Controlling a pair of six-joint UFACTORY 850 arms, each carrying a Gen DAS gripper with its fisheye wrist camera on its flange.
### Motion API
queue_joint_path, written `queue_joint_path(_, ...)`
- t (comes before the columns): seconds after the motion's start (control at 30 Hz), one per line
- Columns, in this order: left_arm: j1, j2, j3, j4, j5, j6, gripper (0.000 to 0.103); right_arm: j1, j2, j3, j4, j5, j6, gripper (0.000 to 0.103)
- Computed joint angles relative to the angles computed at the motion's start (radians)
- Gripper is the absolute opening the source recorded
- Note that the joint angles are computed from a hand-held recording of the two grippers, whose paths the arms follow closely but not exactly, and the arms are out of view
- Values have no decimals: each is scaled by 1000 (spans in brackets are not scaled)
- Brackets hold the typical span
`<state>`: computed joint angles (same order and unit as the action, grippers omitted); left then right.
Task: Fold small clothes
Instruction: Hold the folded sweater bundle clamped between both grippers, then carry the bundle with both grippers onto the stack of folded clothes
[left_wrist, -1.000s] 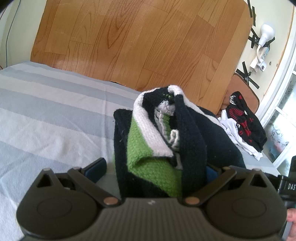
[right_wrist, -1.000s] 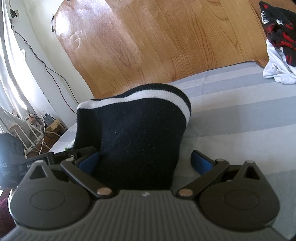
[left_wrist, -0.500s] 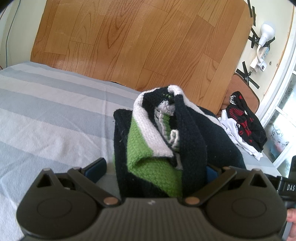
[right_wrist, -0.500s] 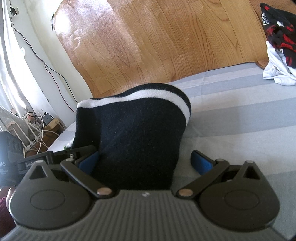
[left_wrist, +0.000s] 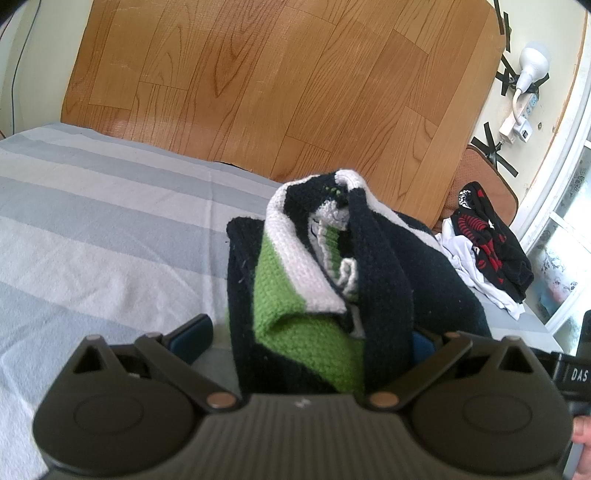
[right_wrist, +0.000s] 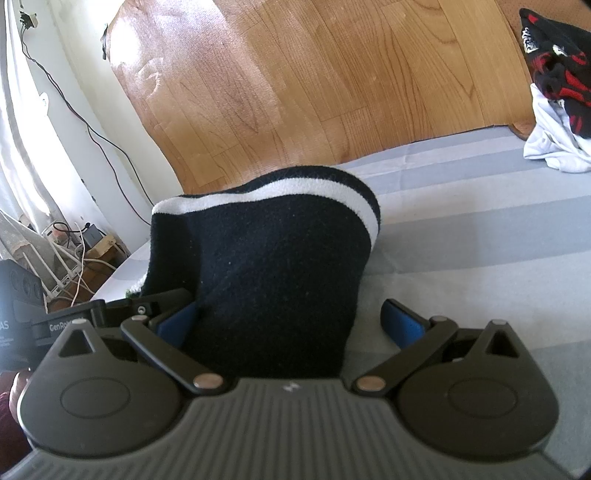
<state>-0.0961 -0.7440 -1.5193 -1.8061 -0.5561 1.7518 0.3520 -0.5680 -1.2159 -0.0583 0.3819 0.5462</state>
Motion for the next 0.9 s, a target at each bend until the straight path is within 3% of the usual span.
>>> queue_joint_path(0.33,8,-5,-6,23,-26,-33,103,-15,6,13,-104,21,115,103)
queue_joint_path(0.6,50,-32,-31,101,-200,-239,103,-52,18,47,-310,109,364,103)
queue_joint_path(0.77,61,-71,-113,228,-243,-445,103,-46,16,19,-359,54,390,103)
queue_joint_path(0.87,59,-80,-128,254,-250,-436,102,-39,-1,-27,-435,-1,451,103)
queue_joint_path(0.9,57,-76,-117,242,-247,-405,99,-36,-9,-46,-486,-19,483,98)
